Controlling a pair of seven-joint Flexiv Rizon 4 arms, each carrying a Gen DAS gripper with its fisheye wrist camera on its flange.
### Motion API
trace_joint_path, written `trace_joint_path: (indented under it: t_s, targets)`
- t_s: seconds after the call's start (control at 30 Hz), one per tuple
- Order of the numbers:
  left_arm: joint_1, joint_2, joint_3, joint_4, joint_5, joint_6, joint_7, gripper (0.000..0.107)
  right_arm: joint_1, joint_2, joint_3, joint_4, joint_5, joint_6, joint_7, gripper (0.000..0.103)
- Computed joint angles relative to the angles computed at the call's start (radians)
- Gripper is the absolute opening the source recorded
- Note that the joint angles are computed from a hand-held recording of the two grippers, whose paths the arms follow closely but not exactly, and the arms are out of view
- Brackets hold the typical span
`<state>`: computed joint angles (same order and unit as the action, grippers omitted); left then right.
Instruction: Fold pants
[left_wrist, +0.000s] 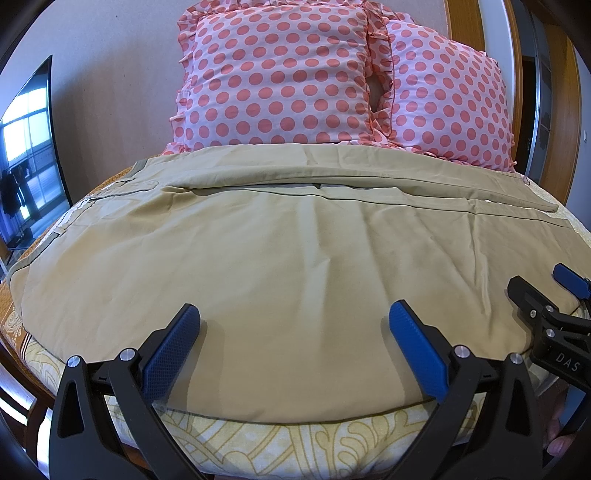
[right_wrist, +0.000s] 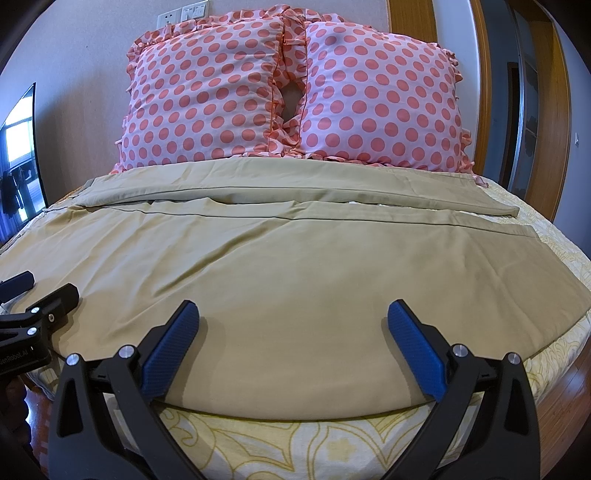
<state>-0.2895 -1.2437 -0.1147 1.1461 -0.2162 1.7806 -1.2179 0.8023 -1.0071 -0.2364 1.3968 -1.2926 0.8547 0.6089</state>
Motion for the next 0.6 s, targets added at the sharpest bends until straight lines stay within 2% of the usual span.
trace_joint_path:
  t_s: [0.3,0.4,0.47,0.5,0.6]
  targets:
    - [-0.003,0.005,0.011,-0.001,-0.005,-0.021,-0.003,0.102,-0.006,-0.003,-0.002,-0.005,-0.008,0.017,-0.003,0.101]
    - [-0.032,0.006,0.061,-0.033,-0.036,-0.073,-0.021,0.102,-0.035,0.004,0.015,-0.008,0.011,0.062,-0.049,0.101]
    - [-0.026,0.014,0.057,-0.029,-0.034,-0.08,-0.029,0.102,-0.049,0.035,0.008,0.02,0.004,0.106,-0.03,0.101]
    - [-0.008,0.019,0.029,-0.034,-0.027,-0.08,-0.026,0.102,-0.06,0.053,-0.003,0.036,-0.013,0.132,-0.009,0.101]
    - [-0.006,0.022,0.03,-0.068,-0.04,-0.082,-0.047,0.102,-0.085,0.11,-0.016,0.072,-0.029,0.101,-0.016,0.101]
